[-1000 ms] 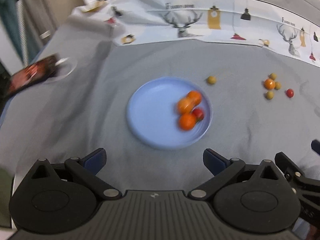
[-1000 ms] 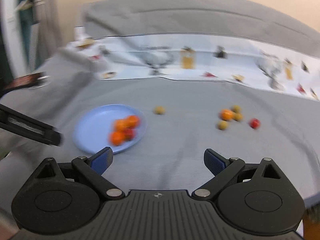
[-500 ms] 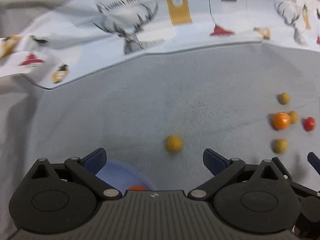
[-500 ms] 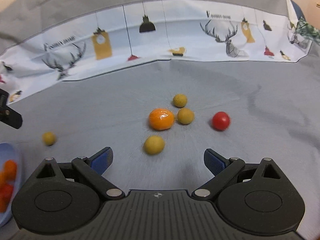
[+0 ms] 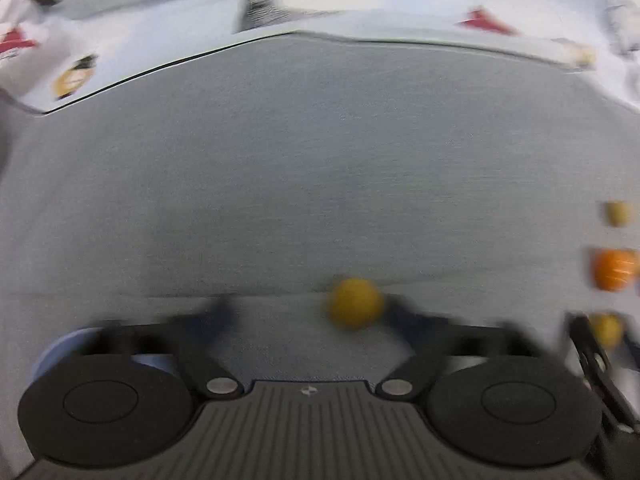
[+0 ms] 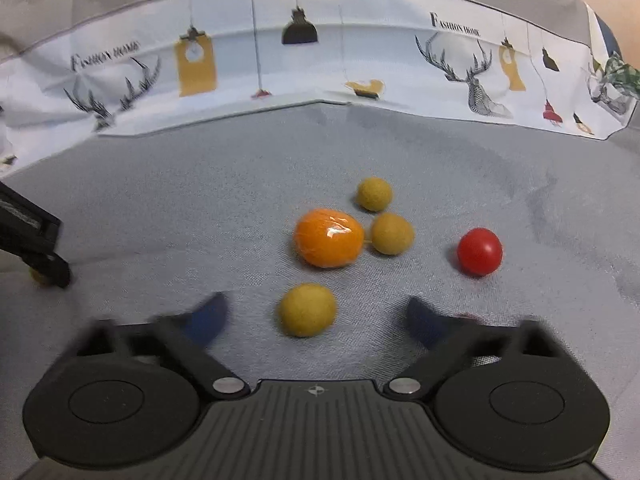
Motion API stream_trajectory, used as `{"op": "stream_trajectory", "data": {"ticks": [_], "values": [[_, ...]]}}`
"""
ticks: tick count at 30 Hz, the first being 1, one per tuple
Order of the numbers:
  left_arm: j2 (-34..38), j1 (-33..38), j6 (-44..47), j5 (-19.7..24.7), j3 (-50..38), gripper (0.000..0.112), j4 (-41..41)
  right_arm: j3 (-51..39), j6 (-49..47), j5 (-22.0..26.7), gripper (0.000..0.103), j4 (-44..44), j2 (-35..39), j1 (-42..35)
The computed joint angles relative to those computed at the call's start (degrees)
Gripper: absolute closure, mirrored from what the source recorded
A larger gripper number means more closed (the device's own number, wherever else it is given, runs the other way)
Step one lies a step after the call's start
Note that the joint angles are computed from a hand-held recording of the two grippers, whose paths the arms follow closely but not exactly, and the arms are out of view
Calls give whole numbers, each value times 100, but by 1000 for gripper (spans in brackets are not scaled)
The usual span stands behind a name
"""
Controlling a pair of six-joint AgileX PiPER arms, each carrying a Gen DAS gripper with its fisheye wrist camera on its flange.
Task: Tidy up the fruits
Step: 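Grasp a small yellow fruit with the left tool while the right tool grasps another, then carry both yellow fruits over the blue plate and open both tools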
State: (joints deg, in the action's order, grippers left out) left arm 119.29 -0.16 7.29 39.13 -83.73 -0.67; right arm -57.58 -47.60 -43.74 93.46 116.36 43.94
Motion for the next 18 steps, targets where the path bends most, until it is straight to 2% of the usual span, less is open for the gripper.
{"op": "stream_trajectory", "data": {"ticks": [1,3,5,10,14,18], "values": [[-39,6,240,122,-43,84,-178,22,-19,-34,74,-113,-28,59],[-250,-145,125,6,126,85,18,7,-119,-90,74,-85,-19,134],[-499,-157,422,-120,345,85,-191,75,67,-51,74,-198,-58,100],[-1259,-37,1034,127,787,85,-837,331,630,-242,74,-434,-216,17],[-2313,173,1311,486,1411,85,-1171,641,608,-488,74,-244,-610,142],[-3608,613,1539,1157,2038,85,-1365,983,230,-862,74,431,-1518,660]]}}
